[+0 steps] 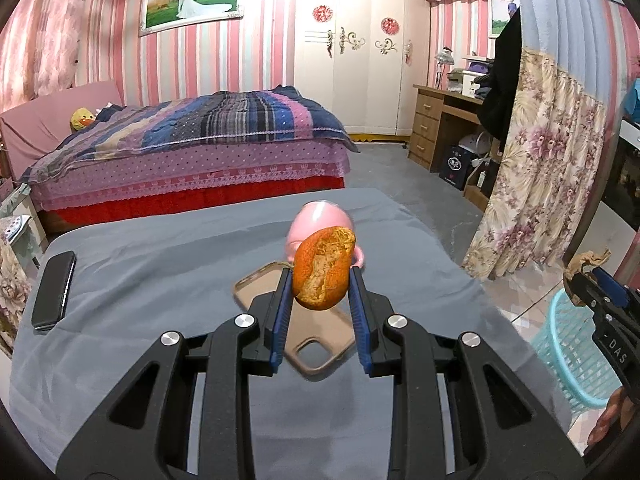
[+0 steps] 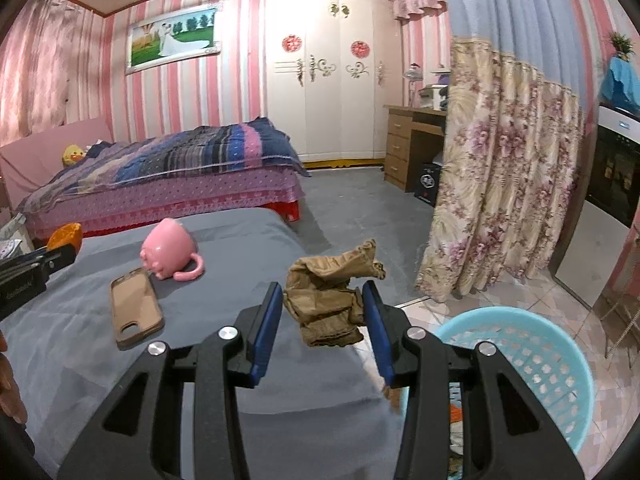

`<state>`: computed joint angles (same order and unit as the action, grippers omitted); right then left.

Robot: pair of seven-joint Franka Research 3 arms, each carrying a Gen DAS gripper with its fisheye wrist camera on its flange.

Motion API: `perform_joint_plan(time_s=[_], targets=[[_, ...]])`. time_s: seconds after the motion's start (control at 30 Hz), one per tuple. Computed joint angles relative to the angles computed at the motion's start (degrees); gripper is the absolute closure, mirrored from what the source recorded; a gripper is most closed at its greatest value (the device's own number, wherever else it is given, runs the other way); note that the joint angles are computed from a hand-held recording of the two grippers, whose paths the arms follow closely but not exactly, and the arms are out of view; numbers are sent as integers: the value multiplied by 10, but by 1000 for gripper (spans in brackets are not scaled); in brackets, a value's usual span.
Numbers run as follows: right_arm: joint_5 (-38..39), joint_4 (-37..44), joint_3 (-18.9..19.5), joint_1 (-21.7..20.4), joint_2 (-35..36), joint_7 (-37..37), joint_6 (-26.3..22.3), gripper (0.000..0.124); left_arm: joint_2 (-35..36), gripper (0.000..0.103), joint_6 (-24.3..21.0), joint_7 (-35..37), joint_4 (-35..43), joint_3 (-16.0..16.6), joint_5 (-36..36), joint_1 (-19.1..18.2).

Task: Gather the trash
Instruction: 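Carry orange peel and brown paper to the blue basket and open both tools over it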

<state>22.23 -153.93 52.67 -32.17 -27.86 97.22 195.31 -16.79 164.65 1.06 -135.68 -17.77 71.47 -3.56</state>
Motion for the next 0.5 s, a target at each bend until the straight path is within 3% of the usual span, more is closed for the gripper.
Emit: perform_joint_plan(time_s=[0.13, 0.23, 0.33, 0.5], targets=[[-22, -9, -27, -4, -18, 9, -9, 82, 13, 76, -12, 3, 17, -11, 8, -9], [-11, -26, -96, 40, -15, -19, -4, 82, 32, 76, -24, 4, 37, -15, 15, -22], [-8, -43, -100, 26, -38, -35, -14, 82, 53, 76, -23, -8, 59, -15, 32, -37], [-11, -97, -159, 37, -74, -39, -29, 82, 95, 76, -5, -23, 95, -7, 52, -67]])
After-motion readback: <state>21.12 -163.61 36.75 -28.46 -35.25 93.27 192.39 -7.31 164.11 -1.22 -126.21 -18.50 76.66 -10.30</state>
